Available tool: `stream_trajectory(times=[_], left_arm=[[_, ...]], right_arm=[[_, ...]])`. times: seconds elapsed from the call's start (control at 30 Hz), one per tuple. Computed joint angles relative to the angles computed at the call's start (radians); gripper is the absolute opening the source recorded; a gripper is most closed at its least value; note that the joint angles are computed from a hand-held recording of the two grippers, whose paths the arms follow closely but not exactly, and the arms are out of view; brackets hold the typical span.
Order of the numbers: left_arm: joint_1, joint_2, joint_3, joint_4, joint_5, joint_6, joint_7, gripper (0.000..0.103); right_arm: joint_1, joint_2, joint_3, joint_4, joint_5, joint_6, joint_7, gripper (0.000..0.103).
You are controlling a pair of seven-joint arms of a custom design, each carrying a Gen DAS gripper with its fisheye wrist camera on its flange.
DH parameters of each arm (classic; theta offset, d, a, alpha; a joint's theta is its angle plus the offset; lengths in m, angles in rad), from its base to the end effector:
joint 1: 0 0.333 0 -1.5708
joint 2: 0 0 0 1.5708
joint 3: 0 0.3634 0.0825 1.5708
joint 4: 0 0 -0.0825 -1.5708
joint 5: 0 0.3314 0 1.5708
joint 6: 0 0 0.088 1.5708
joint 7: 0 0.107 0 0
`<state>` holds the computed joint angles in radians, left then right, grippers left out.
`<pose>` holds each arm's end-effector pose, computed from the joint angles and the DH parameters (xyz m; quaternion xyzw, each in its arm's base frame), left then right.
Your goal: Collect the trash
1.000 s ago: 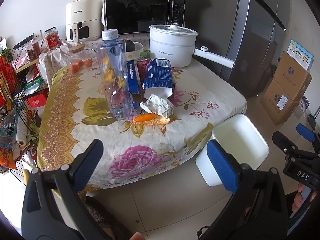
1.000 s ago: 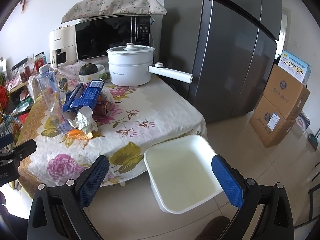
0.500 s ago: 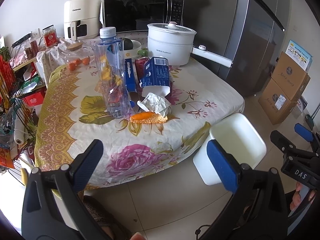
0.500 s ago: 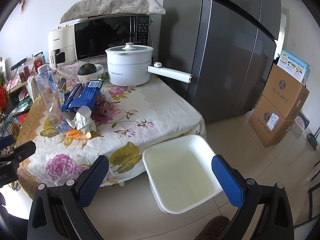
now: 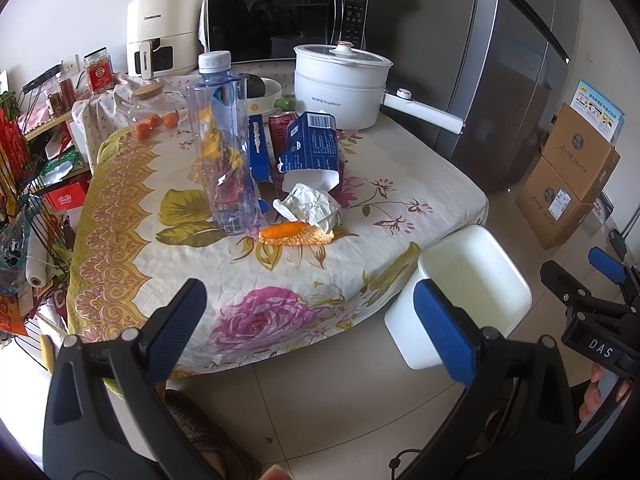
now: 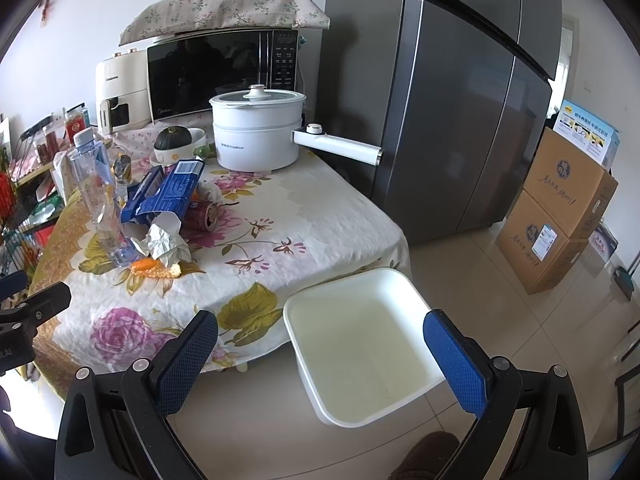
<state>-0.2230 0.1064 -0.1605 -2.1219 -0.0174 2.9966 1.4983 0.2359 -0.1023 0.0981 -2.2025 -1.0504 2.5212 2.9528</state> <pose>0.5312 -0.2088 0.5333 -0.5549 0.7424 -0.3249 0.1883 0.4638 0.1715 0.5407 -0.5455 0.7282 -0.3605 0.2055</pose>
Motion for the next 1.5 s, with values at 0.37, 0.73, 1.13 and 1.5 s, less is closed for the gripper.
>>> stream_trajectory(times=[0.37,0.73,1.13,1.5], left_arm=[[0.005,0.002,-0.007,0.0,-0.028,-0.003,0.018,0.103],[0.043,0.008,-0.057,0.02,-0.209,-0.036,0.147,0.103],[0.063,0.06,-0.055,0.089,-0.276,-0.034,0.237,0.103],[0.139,0.201,-0.091,0.392,-0.485,-0.353,0.435,0.103]], right_arm=[[-0.005,-0.002,-0.002,-0.006,-0.001,0.003,0.001,0.103],[-0.003,-0.001,-0.002,-0.008,0.0,-0.003,0.012,0.103],[-0.011,0.032,-0.025,0.058,0.148,0.053,-0.188,0.103],[-0.014,0.172,-0.058,0.247,0.349,0.107,-0.433,0.103]])
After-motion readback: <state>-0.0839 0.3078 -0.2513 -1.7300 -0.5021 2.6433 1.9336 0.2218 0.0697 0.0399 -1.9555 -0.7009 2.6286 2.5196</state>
